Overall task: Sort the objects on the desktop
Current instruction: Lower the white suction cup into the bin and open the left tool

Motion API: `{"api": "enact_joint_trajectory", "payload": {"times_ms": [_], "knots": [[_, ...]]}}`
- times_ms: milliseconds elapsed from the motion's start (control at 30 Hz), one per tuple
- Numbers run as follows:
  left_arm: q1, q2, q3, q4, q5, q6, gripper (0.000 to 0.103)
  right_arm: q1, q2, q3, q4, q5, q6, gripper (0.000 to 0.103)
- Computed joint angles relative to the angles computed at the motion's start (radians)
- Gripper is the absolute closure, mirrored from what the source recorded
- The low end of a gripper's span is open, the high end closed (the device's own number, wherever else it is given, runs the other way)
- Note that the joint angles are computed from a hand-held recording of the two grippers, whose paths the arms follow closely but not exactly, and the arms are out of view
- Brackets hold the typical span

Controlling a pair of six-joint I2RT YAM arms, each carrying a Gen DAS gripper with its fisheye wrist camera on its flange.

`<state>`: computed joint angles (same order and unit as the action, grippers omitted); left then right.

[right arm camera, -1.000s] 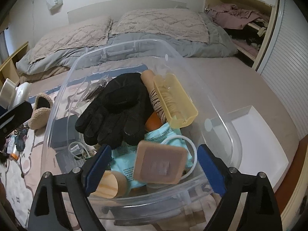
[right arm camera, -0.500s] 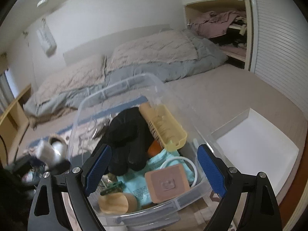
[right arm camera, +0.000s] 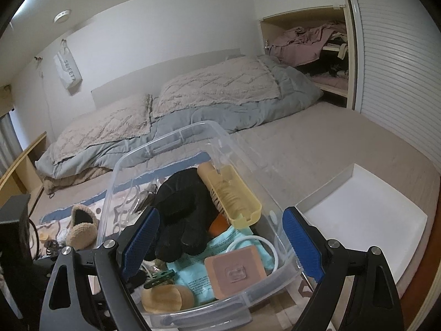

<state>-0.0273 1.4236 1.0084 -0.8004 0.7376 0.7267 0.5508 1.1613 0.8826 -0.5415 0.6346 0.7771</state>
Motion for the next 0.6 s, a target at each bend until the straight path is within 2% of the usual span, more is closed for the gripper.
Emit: {"api": "enact_joint_trajectory", "payload": {"times_ms": [233,433,600], "knots": [[-0.045,-0.005,-0.011,0.021,-0.014,-0.037,0.05,-0.009,-0.019,-0.011,-0.004,0.0,0.01,0.012],[-0.063,0.044,0.051,0.04,0.026,-0.118,0.05,-0.028,-0.067,-0.027,-0.01,-0.014,0.032,0.012],[-0.12,0.107,0.126,0.074,-0.03,-0.204,0.05,-0.04,-0.121,-0.044,-0.011,-0.02,0.027,0.012]]}}
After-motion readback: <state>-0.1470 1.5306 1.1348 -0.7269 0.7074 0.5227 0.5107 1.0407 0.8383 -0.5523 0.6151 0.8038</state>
